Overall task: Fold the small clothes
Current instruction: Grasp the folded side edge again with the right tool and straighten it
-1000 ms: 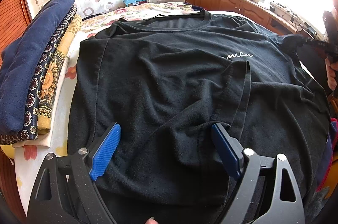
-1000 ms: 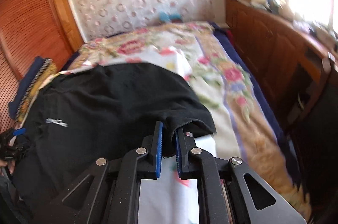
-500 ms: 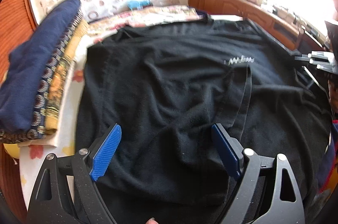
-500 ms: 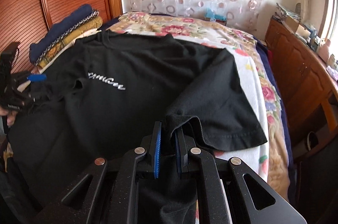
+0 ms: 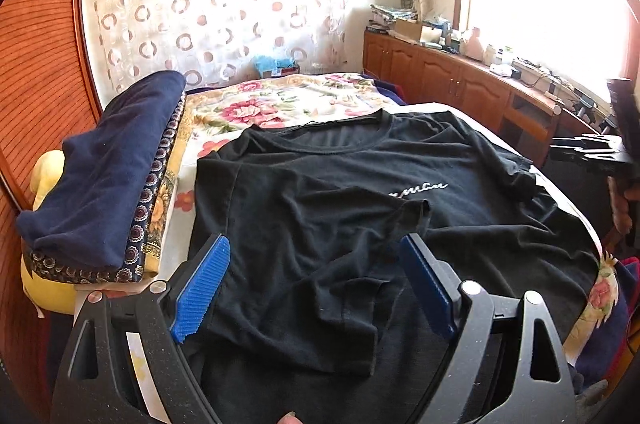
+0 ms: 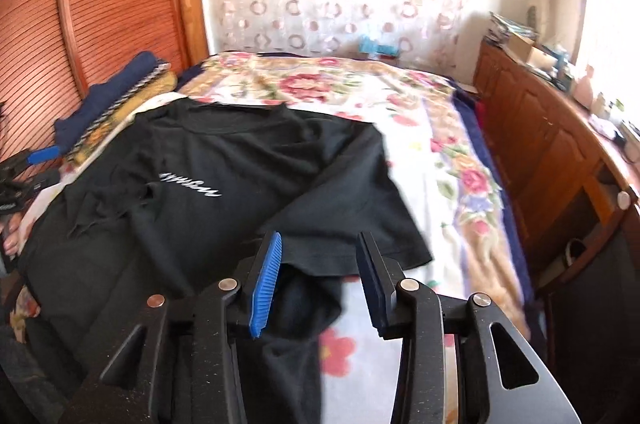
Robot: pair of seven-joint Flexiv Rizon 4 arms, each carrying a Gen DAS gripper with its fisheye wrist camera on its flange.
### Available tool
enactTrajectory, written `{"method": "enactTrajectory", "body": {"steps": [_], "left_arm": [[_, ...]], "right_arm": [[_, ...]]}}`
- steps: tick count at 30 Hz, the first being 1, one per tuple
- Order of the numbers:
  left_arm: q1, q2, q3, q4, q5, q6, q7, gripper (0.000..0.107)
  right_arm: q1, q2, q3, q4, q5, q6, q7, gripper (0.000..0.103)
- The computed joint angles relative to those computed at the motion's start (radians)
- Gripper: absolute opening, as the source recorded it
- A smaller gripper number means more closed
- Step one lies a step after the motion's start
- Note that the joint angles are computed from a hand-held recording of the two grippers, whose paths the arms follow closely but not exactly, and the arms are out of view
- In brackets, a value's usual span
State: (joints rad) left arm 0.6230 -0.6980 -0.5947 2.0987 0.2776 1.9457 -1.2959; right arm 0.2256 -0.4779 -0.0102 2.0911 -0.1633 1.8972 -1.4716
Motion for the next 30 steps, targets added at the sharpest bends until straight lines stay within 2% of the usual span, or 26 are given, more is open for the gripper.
{"method": "enactTrajectory", "body": {"steps": [4, 7, 11, 14, 16, 18, 19, 20, 21, 22, 23, 25, 30], "left_arm": [[0.02, 0.0, -0.029, 0.014, 0.015, 0.002, -0.002, 0.088], [0.02, -0.001, -0.033, 0.017, 0.018, 0.003, -0.001, 0.088], [0.013, -0.002, -0.027, 0.019, 0.015, -0.002, 0.001, 0.088], [0.015, -0.002, -0.028, 0.023, 0.012, -0.004, 0.002, 0.088], [0.017, -0.004, -0.032, 0.024, 0.011, -0.005, 0.002, 0.088], [0.019, -0.005, -0.035, 0.025, 0.011, -0.005, 0.003, 0.088], [0.02, -0.005, -0.036, 0.027, 0.012, -0.005, 0.004, 0.088], [0.019, -0.005, -0.034, 0.027, 0.011, -0.005, 0.005, 0.088], [0.018, -0.005, -0.033, 0.028, 0.01, -0.005, 0.005, 0.088], [0.016, -0.005, -0.03, 0.028, 0.008, -0.006, 0.005, 0.088], [0.015, -0.006, -0.029, 0.028, 0.007, -0.005, 0.005, 0.088], [0.017, -0.008, -0.028, 0.027, 0.005, -0.005, 0.003, 0.088], [0.035, -0.009, -0.036, 0.032, 0.009, 0.002, -0.004, 0.088]], "right_arm": [[0.061, -0.058, -0.091, -0.06, 0.04, -0.051, 0.017, 0.04], [0.03, -0.113, -0.081, -0.131, 0.024, -0.126, 0.056, 0.04], [0.033, -0.168, -0.113, -0.206, 0.008, -0.187, 0.116, 0.04], [-0.051, -0.19, -0.019, -0.253, -0.012, -0.207, 0.136, 0.04], [-0.052, -0.193, -0.018, -0.256, -0.024, -0.207, 0.145, 0.039], [-0.05, -0.191, -0.016, -0.246, -0.044, -0.196, 0.135, 0.025], [-0.049, -0.187, -0.015, -0.237, -0.055, -0.189, 0.126, 0.022], [-0.048, -0.184, -0.014, -0.235, -0.065, -0.195, 0.12, 0.01], [-0.073, -0.184, 0.019, -0.243, -0.079, -0.212, 0.108, 0.006], [-0.096, -0.179, 0.05, -0.243, -0.091, -0.221, 0.091, 0.006], [-0.09, -0.169, 0.049, -0.236, -0.096, -0.213, 0.084, 0.006], [-0.143, -0.158, 0.123, -0.241, -0.113, -0.197, 0.047, 0.006], [-0.181, -0.142, 0.251, -0.29, -0.15, -0.2, -0.007, 0.006]]}}
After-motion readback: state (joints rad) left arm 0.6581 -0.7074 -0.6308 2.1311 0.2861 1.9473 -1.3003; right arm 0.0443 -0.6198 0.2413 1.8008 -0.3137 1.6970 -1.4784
